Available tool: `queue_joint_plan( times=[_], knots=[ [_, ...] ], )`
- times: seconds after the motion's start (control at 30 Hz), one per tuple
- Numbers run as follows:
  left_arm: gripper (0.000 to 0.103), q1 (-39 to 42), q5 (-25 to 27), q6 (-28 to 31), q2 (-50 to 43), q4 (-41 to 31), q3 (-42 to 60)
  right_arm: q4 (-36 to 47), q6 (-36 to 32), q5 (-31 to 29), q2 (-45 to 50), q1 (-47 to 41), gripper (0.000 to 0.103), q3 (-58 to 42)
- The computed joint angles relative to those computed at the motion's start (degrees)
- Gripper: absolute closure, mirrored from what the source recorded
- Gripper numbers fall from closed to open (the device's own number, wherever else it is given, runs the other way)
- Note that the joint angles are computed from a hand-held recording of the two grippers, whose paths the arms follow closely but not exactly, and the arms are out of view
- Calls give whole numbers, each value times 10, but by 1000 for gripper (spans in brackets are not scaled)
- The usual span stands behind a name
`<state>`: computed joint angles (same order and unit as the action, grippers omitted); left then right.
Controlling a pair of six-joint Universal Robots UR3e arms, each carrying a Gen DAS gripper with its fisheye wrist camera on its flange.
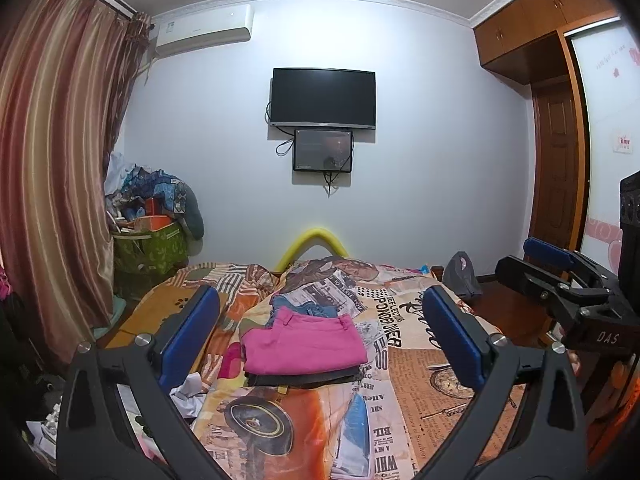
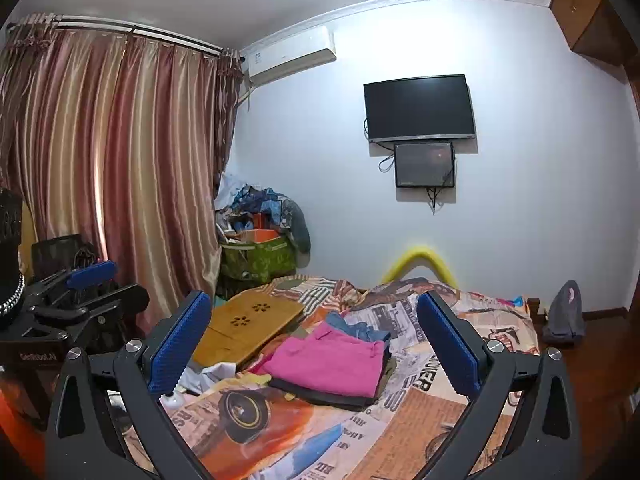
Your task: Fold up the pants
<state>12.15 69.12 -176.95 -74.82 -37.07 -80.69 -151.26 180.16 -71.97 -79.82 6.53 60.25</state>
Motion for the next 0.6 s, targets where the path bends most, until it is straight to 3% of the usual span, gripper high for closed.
queue_joint_plan(
  times=[0.6],
  knots=[
    [0, 1, 1, 2, 4, 6, -21, -7, -3, -17, -24, 10, 0, 39]
  ],
)
